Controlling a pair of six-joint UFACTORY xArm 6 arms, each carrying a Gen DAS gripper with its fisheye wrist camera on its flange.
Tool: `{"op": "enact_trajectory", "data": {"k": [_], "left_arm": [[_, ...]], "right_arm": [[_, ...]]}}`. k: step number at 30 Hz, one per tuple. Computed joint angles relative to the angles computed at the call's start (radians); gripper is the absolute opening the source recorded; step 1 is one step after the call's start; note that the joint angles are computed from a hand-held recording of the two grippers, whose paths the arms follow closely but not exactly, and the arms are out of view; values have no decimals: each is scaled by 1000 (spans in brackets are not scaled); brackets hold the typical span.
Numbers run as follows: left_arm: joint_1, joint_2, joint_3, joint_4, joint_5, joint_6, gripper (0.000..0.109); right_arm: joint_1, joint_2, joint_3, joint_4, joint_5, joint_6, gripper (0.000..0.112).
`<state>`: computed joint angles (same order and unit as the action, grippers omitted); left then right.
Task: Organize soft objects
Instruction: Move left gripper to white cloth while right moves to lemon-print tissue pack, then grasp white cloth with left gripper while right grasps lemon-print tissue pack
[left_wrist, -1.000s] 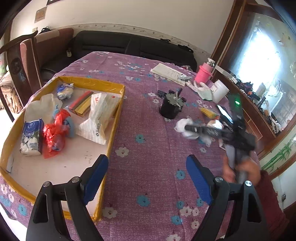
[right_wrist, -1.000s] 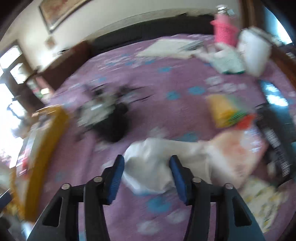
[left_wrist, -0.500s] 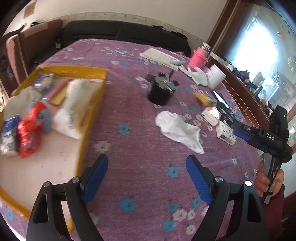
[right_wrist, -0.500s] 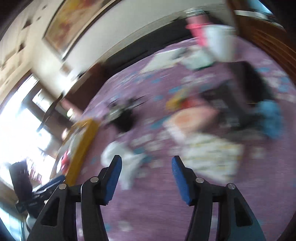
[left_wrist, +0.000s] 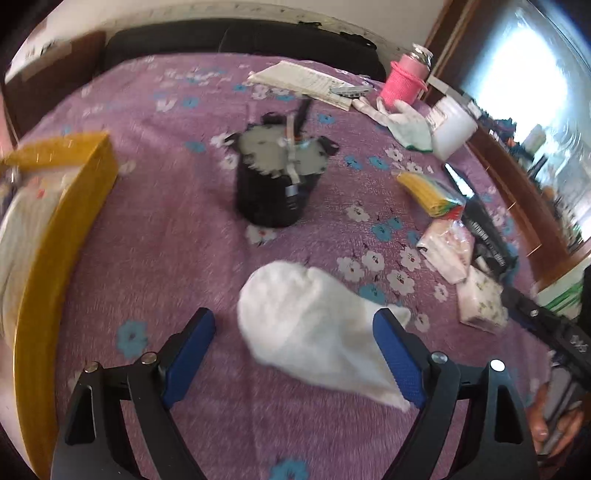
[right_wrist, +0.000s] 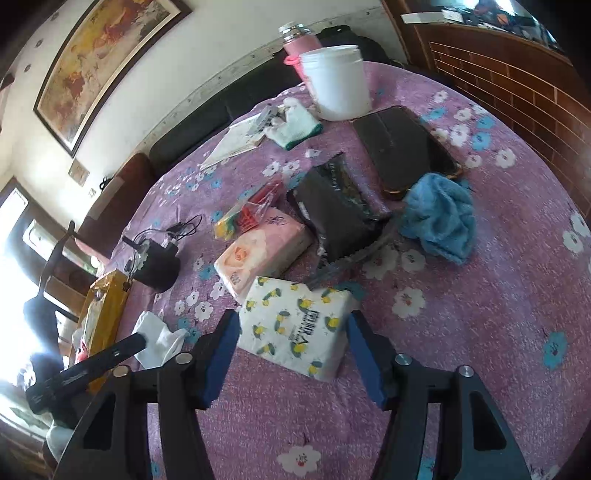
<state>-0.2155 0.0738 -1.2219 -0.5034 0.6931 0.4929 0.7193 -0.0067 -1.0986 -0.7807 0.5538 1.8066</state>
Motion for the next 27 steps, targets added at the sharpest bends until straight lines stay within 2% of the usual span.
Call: {"op": "enact_trajectory", "data": {"k": [3, 5, 6, 8, 10, 11, 13, 15, 17, 19, 22, 27], "left_arm": [[-32, 4, 1, 20, -16, 2, 91], [-49, -9, 15, -3, 2, 77, 89], [-51, -18, 23, -20, 13, 116, 85], [-64, -64, 72, -2, 13, 215, 49], [-64, -96, 100, 17, 28, 275, 34], [-49, -112, 104, 6, 70, 313, 33], [-23, -131, 105, -5, 113, 342, 33], [5, -138, 96, -31, 134, 367, 35], [21, -126, 73, -55, 146, 376, 52], [28, -123, 69, -69, 122, 362, 62], [36, -99, 45, -78, 120, 291, 76], [1, -73, 48, -34, 89, 210, 80]], "right_arm": [[-5, 31, -32, 20, 11, -41, 72], [-9, 43, -35, 30, -23, -58, 72], [-11, 44, -28, 40, -66, -75, 71], [-6, 49, -12, 109, -167, -153, 70], [21, 59, -13, 226, -209, -292, 70], [44, 64, -19, 291, -207, -382, 70], [82, 57, -39, 302, -145, -444, 70], [115, 47, -78, 213, -13, -399, 70], [142, 57, -130, 136, 113, -378, 71], [145, 80, -170, 115, 168, -393, 72], [126, 121, -205, 108, 157, -430, 74], [74, 183, -238, 138, 92, -504, 78]]}}
